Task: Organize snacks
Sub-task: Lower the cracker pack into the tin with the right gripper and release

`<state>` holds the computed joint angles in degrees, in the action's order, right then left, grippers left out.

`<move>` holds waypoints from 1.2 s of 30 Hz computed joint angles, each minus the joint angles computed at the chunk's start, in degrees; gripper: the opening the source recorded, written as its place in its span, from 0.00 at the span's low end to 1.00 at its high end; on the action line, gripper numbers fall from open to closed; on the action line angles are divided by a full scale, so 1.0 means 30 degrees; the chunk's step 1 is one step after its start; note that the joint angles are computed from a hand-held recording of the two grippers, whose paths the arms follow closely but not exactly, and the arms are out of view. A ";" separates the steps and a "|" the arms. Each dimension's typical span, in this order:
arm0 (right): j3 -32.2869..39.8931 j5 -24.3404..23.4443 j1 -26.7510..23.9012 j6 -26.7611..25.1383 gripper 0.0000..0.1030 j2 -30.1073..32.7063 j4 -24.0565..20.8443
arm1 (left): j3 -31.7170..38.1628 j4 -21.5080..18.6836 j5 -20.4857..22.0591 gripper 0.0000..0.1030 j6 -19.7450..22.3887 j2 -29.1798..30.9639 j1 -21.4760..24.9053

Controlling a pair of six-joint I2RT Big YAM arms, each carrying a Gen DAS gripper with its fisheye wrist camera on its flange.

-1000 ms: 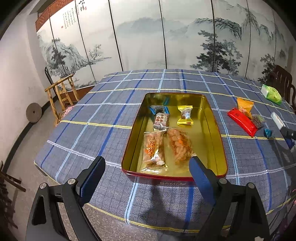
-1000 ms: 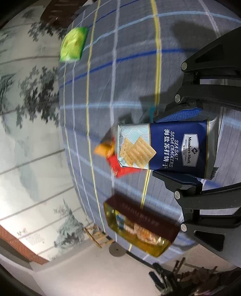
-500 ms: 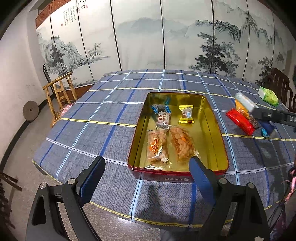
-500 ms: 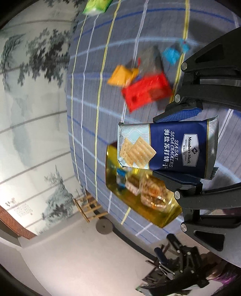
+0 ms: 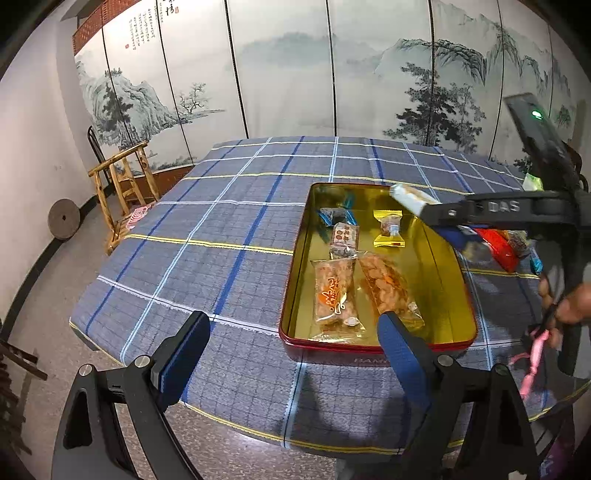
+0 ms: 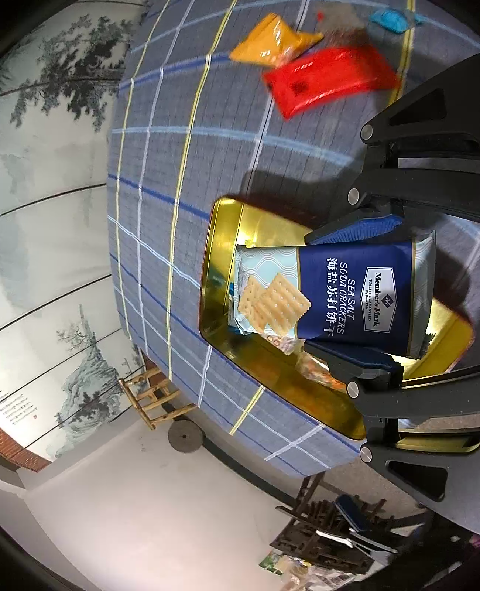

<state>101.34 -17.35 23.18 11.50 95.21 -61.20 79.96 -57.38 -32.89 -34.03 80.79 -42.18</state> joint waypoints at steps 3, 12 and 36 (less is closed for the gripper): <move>0.0959 0.0282 0.0308 0.0008 0.49 0.0914 -0.0452 | 0.0041 0.0043 0.0003 0.87 0.0155 0.0071 0.0100; 0.2561 0.1031 0.0748 0.0449 0.49 0.2594 -0.1266 | 0.0069 0.0057 0.0204 0.87 0.0463 0.0255 0.0379; 0.3834 0.1223 0.1012 0.1420 0.51 0.3926 -0.1438 | -0.0476 0.0322 0.0856 0.87 0.0490 0.0190 0.0866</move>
